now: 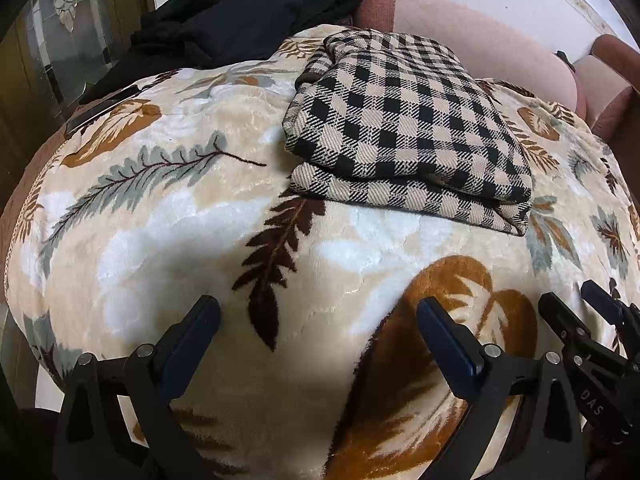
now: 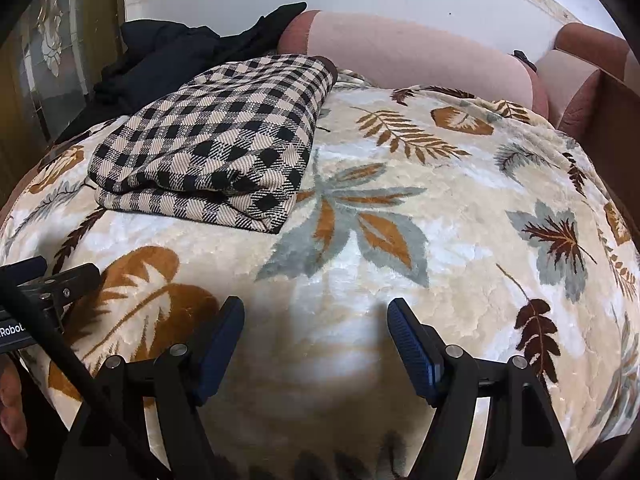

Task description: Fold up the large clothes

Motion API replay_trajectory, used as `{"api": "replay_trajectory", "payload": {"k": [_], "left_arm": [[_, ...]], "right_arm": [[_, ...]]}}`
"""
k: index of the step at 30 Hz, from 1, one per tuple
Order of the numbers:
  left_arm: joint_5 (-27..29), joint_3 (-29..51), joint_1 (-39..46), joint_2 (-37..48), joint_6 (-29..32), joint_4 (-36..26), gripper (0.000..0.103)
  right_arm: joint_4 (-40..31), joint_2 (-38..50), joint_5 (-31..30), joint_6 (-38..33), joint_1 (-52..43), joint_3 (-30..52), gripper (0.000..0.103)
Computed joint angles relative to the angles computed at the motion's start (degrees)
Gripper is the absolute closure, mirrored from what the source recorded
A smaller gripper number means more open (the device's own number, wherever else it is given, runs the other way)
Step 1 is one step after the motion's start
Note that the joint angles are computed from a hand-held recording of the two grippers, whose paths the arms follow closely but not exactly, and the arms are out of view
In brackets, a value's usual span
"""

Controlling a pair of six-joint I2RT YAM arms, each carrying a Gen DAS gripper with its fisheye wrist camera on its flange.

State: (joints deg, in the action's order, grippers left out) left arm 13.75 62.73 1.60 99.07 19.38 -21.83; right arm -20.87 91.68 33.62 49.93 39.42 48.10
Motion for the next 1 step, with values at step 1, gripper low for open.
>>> {"api": "replay_trajectory", "payload": {"k": [1], "left_arm": [[0.16, 0.09, 0.06, 0.05, -0.07, -0.07, 0.004]], "right_arm": [[0.04, 0.07, -0.10, -0.06, -0.05, -0.01, 0.025]]}}
